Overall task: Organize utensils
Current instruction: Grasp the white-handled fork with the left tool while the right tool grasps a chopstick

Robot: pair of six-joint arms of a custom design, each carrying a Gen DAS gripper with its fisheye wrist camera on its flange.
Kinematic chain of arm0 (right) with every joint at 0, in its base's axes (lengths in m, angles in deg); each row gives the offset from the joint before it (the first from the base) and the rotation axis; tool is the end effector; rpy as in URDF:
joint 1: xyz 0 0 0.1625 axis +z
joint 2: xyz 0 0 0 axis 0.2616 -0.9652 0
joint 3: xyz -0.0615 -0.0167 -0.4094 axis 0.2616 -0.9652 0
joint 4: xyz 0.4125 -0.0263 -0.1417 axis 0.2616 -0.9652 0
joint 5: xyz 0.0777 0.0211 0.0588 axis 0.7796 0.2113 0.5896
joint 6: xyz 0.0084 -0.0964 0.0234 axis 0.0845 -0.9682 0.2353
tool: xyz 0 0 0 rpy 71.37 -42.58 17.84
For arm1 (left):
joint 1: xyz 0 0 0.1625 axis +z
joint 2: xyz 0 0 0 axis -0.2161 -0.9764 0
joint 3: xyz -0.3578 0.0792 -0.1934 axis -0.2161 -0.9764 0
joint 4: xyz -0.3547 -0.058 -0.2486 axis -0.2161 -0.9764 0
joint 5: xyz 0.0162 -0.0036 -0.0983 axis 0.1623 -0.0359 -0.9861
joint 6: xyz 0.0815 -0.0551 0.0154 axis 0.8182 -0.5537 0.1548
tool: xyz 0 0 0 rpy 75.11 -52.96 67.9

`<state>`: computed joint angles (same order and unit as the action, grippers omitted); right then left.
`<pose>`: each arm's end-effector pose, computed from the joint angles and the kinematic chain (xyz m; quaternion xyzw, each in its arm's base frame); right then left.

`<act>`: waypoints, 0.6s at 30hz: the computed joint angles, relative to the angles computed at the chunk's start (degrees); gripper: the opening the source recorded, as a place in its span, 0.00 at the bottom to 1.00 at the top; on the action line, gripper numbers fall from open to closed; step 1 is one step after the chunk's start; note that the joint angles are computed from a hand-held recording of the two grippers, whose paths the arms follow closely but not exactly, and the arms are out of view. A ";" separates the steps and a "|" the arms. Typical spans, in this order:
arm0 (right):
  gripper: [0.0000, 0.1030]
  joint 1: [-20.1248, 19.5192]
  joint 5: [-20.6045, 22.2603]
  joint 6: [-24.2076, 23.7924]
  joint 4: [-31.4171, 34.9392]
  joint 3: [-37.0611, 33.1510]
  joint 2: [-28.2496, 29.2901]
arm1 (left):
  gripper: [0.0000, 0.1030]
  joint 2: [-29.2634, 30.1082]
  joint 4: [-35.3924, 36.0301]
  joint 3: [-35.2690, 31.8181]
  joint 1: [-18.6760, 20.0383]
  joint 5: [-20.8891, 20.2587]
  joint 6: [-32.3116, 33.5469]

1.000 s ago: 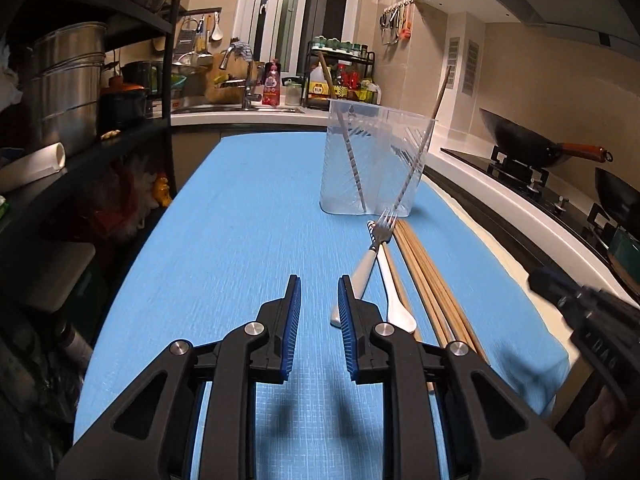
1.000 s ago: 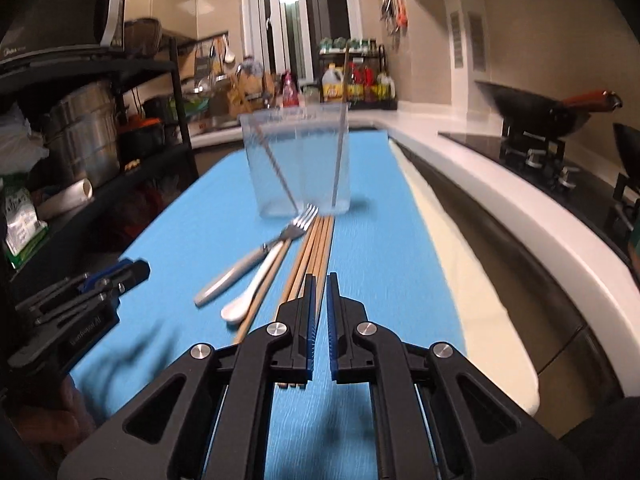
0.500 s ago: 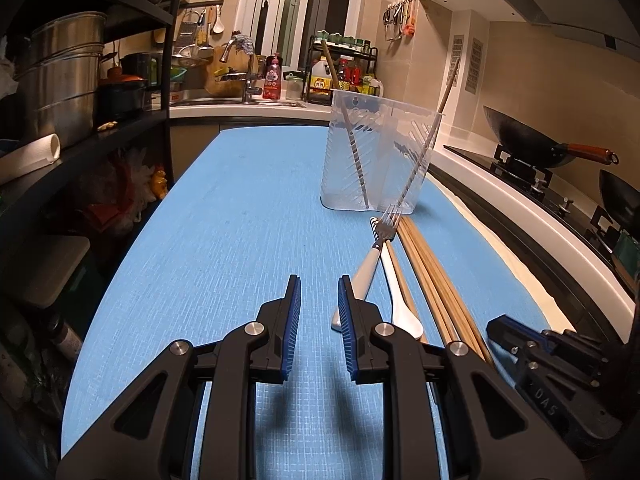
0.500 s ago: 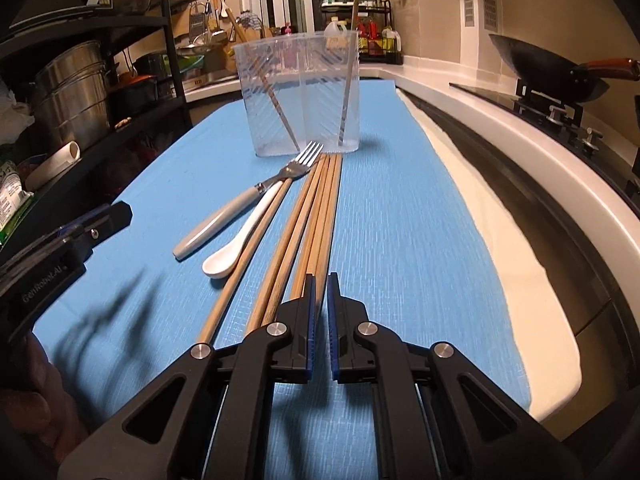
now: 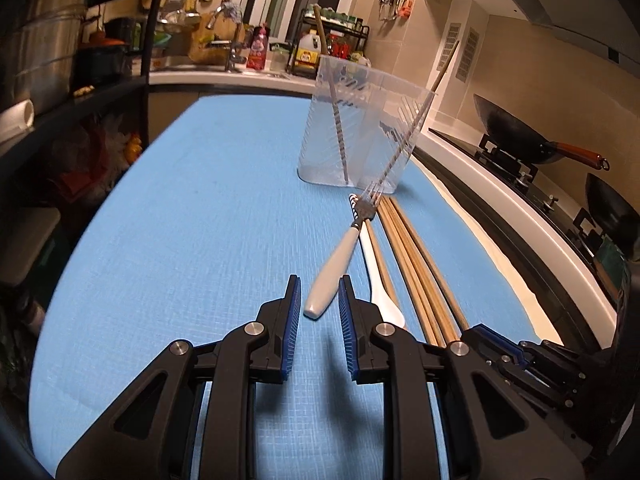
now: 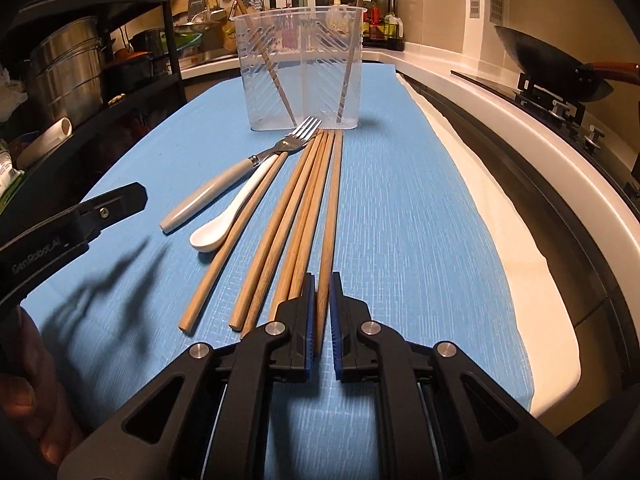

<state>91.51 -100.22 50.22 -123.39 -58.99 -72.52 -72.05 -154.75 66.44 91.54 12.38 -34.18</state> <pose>0.3448 -0.8449 -0.1054 0.3145 -0.8648 0.2880 0.2650 0.0381 -0.7961 0.2833 0.0511 0.8368 -0.4723 0.2721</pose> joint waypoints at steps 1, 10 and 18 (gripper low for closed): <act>0.06 0.00 -0.08 0.29 0.14 0.15 -0.16 | 0.19 0.35 0.73 -0.60 0.01 0.41 -0.35; 0.05 -0.17 -1.14 2.06 0.11 2.22 -1.74 | 0.21 2.91 10.40 -5.81 -0.19 3.25 -4.53; 0.05 -0.17 -1.18 2.20 -0.22 3.63 -2.56 | 0.23 3.32 14.68 -7.89 -0.27 6.19 -8.39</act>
<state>91.33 -101.41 52.42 -123.61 -55.36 -75.08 -68.73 -140.07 58.55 91.27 18.56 -42.57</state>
